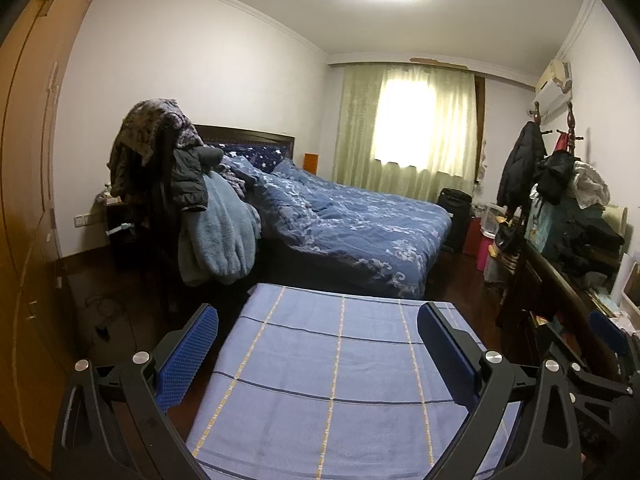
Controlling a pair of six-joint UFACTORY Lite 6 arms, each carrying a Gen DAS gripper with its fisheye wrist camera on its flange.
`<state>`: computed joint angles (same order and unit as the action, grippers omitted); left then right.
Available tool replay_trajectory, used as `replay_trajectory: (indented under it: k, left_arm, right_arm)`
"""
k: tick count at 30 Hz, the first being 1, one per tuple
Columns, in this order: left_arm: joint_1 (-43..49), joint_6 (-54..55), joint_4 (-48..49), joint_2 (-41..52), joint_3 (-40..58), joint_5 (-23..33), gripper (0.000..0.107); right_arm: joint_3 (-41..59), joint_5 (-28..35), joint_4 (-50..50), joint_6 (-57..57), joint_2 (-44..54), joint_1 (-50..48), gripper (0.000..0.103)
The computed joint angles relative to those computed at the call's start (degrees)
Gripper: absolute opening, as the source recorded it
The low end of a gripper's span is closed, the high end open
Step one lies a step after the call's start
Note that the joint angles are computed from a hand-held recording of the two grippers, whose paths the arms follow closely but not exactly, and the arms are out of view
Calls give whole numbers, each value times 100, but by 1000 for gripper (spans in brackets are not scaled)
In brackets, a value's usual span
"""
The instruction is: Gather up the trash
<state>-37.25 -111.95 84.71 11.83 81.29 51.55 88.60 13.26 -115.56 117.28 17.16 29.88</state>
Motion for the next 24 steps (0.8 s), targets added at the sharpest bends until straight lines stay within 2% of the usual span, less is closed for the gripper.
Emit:
replay_trajectory:
  k: [11,20,24]
  left_arm:
    - [200,19,180,-56,-73,-209,99]
    - [613,77,43,6,-97,-781,99]
    - [639,153,57,50,-59,-803,99]
  right_arm:
    - [2,-3,92,-98,-4,-4,100]
    - [-228,-185,-75,44,-111,-251,100]
    - [-249,-183,-185,150,-113,-256,100]
